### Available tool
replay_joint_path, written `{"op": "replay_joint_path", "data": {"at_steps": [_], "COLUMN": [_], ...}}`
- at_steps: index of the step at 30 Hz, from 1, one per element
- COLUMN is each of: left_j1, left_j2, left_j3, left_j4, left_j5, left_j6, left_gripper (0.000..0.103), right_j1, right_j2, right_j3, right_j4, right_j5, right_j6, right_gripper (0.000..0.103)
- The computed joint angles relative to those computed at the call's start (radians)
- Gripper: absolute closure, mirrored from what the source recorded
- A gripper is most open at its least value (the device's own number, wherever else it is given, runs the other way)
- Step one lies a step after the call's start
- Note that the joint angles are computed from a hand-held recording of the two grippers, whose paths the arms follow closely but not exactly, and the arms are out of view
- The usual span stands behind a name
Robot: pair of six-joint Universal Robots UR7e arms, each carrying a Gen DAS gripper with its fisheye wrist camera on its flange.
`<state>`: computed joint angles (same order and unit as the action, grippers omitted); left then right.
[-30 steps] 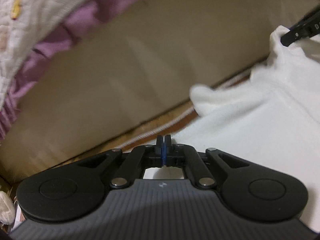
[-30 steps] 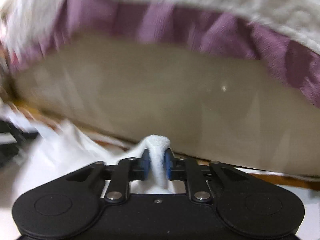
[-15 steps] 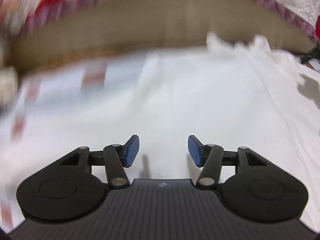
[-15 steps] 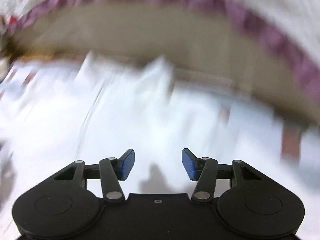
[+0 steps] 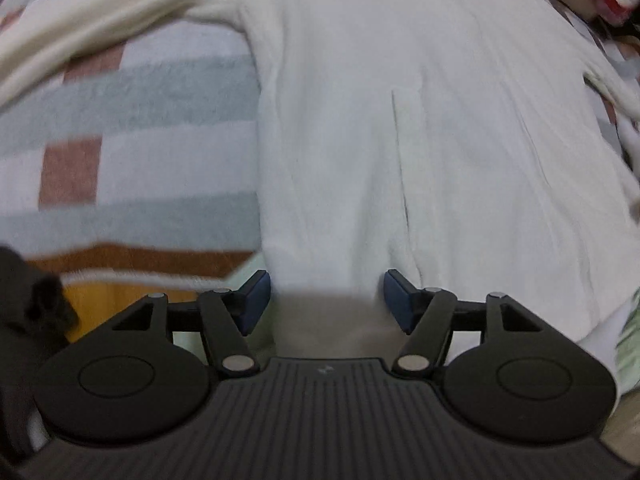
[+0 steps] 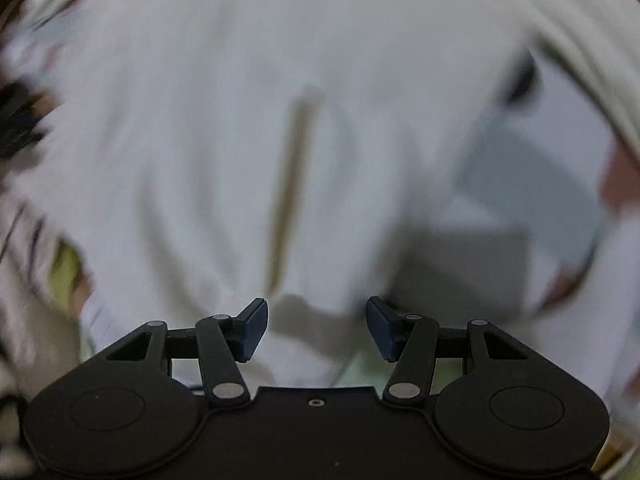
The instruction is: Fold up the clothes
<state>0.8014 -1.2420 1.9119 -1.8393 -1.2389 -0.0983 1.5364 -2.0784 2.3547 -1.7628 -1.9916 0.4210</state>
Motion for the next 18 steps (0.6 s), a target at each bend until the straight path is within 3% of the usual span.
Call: {"op": "replay_joint_path", "data": {"at_steps": [3,6,7,8,9,11,12,14,15,16,18], "left_j1": [0.007,0.005,0.007,0.009,0.003,-0.023,-0.036,-0.055,-0.048,-0.03,-0.029], "left_j2": [0.011,0.023,0.018,0.011,0.003,-0.014,-0.024,-0.04,-0.041,-0.037,-0.044], "left_j3": [-0.008,-0.013,-0.006,0.003,0.015,0.039,0.046,0.057,0.045,0.021,0.02], "left_j4": [0.035,0.051,0.033,0.012,-0.002,-0.015,-0.017,-0.013,0.0,0.018,0.028], "left_j5": [-0.017,0.005,0.003,-0.006,-0.001,0.037,0.063,0.133,0.148,0.133,0.134], "left_j6": [-0.075,-0.108,-0.106,-0.09,-0.059,0.017,0.045,0.082,0.091,0.081,0.082], "left_gripper": [0.036,0.036,0.039,0.064,0.095,0.096,0.096,0.096,0.096,0.096,0.096], "right_j1": [-0.127,-0.296,-0.31,-0.296,-0.283,-0.23,-0.18,-0.027,0.011,0.007,-0.046], "right_j2": [-0.126,-0.256,-0.274,-0.276,-0.277,-0.247,-0.207,-0.112,-0.081,-0.075,-0.068], "right_j3": [0.063,0.108,0.113,0.111,0.109,0.065,0.021,-0.058,-0.075,-0.072,-0.05], "right_j4": [-0.027,-0.034,-0.037,-0.039,-0.041,-0.003,0.046,0.147,0.185,0.196,0.177], "right_j5": [0.089,0.233,0.257,0.271,0.286,0.346,0.324,0.16,0.09,0.062,0.086], "right_j6": [-0.042,-0.156,-0.201,-0.252,-0.304,-0.427,-0.442,-0.4,-0.359,-0.329,-0.309], "right_gripper": [0.039,0.033,0.056,0.086,0.093,0.094,0.094,0.094,0.094,0.094,0.094]}}
